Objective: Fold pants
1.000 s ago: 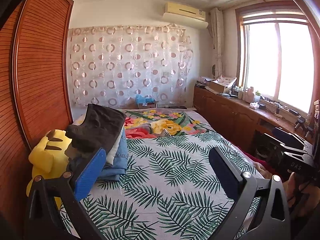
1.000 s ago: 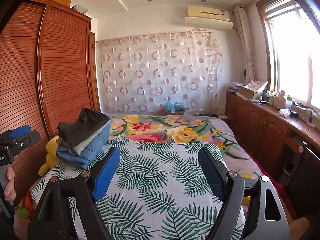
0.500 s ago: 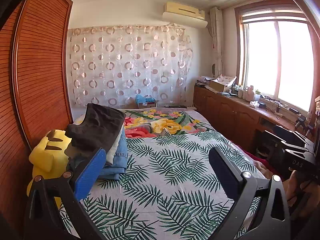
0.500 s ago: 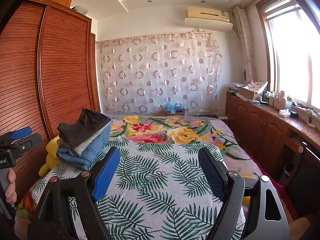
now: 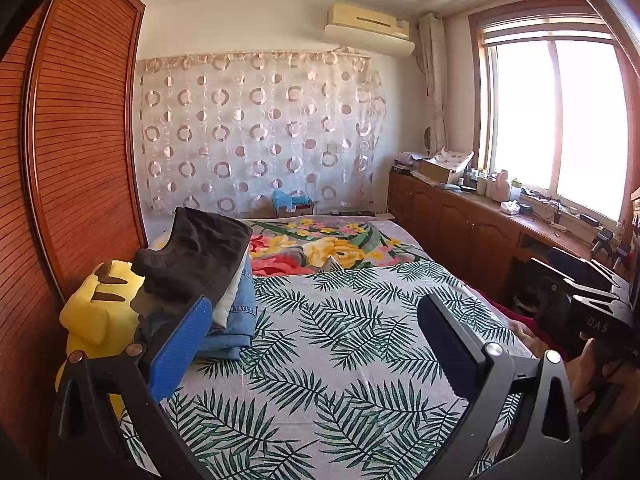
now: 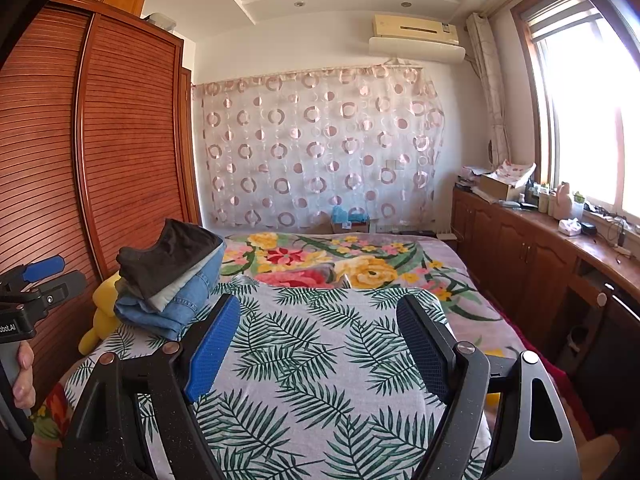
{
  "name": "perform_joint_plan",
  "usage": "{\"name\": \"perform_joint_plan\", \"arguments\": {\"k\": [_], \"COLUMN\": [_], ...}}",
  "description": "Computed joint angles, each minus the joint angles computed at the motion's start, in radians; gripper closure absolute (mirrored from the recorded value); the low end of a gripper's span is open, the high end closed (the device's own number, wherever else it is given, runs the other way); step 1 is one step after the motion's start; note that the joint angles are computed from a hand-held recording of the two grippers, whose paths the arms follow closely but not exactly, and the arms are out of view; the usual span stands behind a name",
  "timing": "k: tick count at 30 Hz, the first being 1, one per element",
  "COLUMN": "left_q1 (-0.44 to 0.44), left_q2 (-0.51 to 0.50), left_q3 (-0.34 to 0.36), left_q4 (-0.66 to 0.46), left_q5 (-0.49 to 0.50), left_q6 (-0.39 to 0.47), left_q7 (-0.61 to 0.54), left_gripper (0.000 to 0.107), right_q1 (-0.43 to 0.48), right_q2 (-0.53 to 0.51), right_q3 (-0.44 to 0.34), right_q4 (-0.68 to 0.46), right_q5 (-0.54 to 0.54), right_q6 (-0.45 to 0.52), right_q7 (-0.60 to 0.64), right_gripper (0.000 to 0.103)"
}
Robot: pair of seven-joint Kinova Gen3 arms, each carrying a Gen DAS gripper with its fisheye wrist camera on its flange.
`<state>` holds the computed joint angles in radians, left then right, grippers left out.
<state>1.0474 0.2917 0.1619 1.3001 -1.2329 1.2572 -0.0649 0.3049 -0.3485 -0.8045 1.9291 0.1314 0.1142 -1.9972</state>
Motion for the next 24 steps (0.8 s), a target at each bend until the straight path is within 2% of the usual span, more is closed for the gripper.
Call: {"name": "perform_joint_plan", "arguments": {"k": [24], "left_q1": [0.001], "left_q2": [0.0], "left_q3": [0.0], "left_q4": [0.003], "left_q5": [-0.002], "left_q6": [-0.001], "left_q7": [0.003], "left_gripper": [0.005], "right_q1": [0.016], "right_q2": [0.0], "right_q3": [-0.014], "right_q4": [-0.001], "right_q5": [-0.011], "right_q6": [-0.005], "right_q7": [0.007], "right_gripper": [0.021]}}
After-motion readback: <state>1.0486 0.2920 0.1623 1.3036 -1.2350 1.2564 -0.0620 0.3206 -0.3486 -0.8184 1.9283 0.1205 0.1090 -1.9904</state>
